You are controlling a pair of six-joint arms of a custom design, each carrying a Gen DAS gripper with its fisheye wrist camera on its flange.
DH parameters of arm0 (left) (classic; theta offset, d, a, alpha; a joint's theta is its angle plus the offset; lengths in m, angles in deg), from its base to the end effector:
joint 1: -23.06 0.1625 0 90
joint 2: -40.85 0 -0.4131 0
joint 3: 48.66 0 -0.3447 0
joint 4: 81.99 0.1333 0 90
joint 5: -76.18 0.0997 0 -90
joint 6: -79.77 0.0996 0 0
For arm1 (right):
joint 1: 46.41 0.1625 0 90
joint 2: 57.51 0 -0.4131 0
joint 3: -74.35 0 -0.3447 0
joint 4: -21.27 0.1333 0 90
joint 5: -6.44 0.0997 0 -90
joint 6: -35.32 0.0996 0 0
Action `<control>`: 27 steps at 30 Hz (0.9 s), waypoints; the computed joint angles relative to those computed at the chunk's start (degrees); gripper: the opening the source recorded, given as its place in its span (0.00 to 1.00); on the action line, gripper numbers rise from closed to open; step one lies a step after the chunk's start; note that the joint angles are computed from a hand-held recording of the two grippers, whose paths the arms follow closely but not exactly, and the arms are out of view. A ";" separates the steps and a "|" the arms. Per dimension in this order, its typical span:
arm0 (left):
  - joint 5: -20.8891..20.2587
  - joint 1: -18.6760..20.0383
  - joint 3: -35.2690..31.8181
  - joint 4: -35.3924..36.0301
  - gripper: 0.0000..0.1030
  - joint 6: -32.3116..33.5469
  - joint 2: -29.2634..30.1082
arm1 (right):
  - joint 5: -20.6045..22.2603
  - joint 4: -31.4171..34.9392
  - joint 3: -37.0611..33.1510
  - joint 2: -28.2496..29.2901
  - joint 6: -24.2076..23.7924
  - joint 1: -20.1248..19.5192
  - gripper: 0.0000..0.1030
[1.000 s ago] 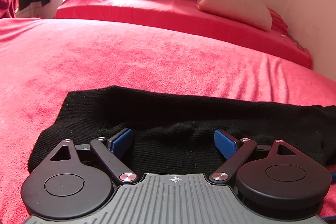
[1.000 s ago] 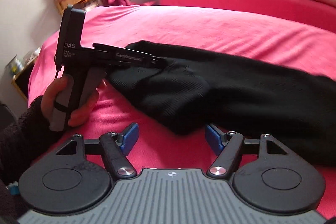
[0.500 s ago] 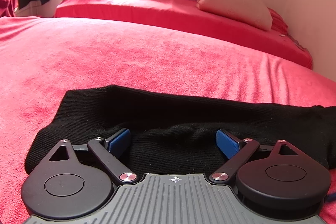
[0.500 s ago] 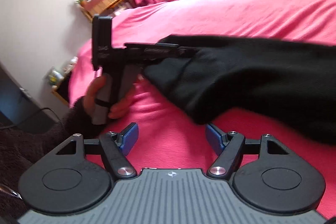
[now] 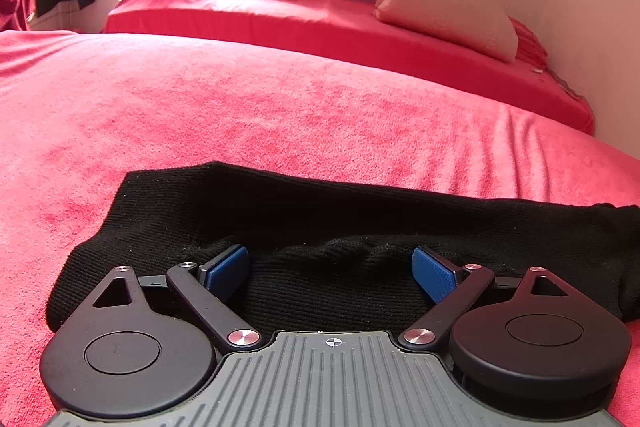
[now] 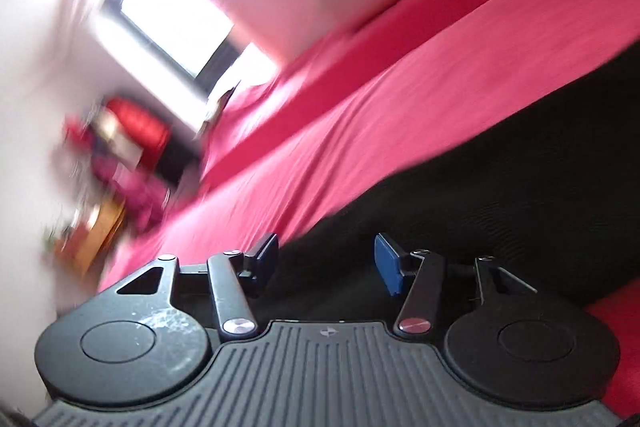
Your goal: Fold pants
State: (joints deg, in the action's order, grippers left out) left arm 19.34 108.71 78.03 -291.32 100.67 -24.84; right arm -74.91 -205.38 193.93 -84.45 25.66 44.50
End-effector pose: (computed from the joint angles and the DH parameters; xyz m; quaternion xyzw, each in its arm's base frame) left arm 0.1523 -0.4734 0.2786 0.0472 0.8471 -0.4263 0.3138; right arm 0.1561 -0.4901 0.0038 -0.1133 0.9180 -0.3779 0.0412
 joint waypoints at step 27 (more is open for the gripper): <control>0.76 -0.34 0.22 -1.34 1.00 0.40 0.47 | -19.64 -19.01 8.27 -5.99 16.24 -4.49 0.76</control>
